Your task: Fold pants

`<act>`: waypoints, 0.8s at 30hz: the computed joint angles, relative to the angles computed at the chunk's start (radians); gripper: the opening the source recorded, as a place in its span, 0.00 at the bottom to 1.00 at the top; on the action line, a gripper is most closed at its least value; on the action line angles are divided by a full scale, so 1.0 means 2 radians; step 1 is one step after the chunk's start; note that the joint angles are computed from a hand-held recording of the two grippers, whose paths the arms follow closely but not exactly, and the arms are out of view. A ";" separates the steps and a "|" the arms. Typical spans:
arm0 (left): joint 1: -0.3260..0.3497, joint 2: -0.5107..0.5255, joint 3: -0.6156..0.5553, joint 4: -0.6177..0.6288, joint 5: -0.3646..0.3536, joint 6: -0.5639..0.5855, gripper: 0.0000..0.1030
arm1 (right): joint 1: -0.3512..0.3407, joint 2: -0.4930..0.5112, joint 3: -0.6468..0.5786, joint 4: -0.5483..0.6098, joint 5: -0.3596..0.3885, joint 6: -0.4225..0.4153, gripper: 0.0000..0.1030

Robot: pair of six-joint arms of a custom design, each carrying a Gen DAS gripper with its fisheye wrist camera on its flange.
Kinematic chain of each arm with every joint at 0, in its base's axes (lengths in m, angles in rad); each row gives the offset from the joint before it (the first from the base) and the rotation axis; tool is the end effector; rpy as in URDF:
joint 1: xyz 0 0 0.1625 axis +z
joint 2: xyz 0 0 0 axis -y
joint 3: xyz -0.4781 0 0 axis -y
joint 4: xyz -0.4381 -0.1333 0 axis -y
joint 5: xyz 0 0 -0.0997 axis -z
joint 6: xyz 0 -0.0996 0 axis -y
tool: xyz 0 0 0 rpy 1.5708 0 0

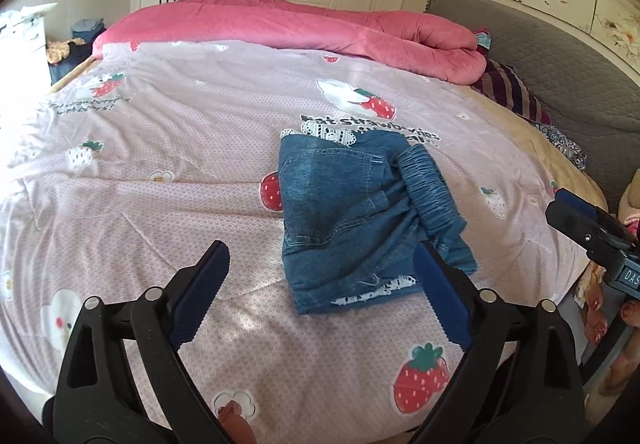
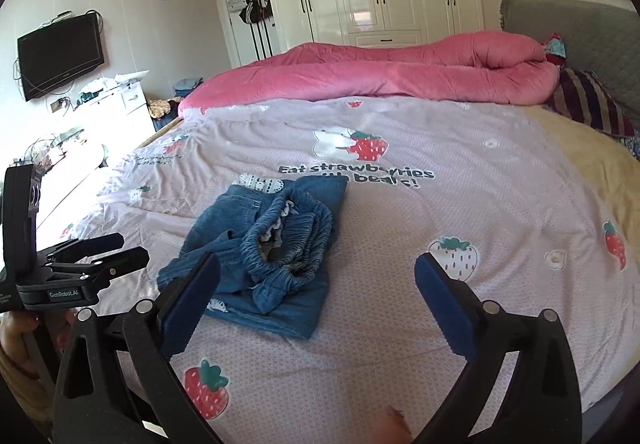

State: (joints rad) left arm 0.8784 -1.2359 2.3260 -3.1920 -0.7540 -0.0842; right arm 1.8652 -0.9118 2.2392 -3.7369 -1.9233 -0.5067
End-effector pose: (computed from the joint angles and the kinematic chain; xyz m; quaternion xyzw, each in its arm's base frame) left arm -0.1481 -0.5011 0.2173 0.1657 0.8762 -0.3680 0.2635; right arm 0.2498 -0.4828 0.1270 0.2849 -0.8559 0.3816 0.2017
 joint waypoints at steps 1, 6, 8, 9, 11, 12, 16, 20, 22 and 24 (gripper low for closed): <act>-0.004 -0.003 0.003 -0.001 0.001 -0.002 0.88 | 0.003 -0.002 0.003 -0.003 0.000 -0.003 0.95; -0.022 -0.014 0.018 -0.007 0.019 -0.008 0.91 | 0.017 -0.002 0.012 -0.029 -0.010 -0.017 0.95; -0.028 -0.018 0.022 -0.010 0.026 -0.010 0.91 | 0.021 -0.002 0.015 -0.039 -0.013 -0.024 0.95; -0.030 -0.019 0.023 -0.010 0.028 -0.010 0.91 | 0.023 -0.002 0.017 -0.044 -0.015 -0.026 0.95; -0.033 -0.022 0.027 -0.010 0.032 -0.011 0.91 | 0.028 -0.002 0.019 -0.054 -0.018 -0.031 0.95; -0.035 -0.024 0.028 -0.009 0.034 -0.013 0.91 | 0.030 -0.002 0.020 -0.059 -0.019 -0.034 0.95; -0.044 -0.028 0.035 -0.009 0.045 -0.018 0.91 | 0.037 0.000 0.024 -0.076 -0.022 -0.044 0.95; -0.054 -0.035 0.045 -0.010 0.052 -0.026 0.91 | 0.042 0.000 0.031 -0.092 -0.023 -0.045 0.95; -0.060 -0.036 0.051 -0.014 0.059 -0.028 0.91 | 0.045 0.002 0.035 -0.102 -0.026 -0.049 0.95; -0.065 -0.038 0.055 -0.013 0.063 -0.033 0.91 | 0.046 0.001 0.038 -0.103 -0.027 -0.050 0.95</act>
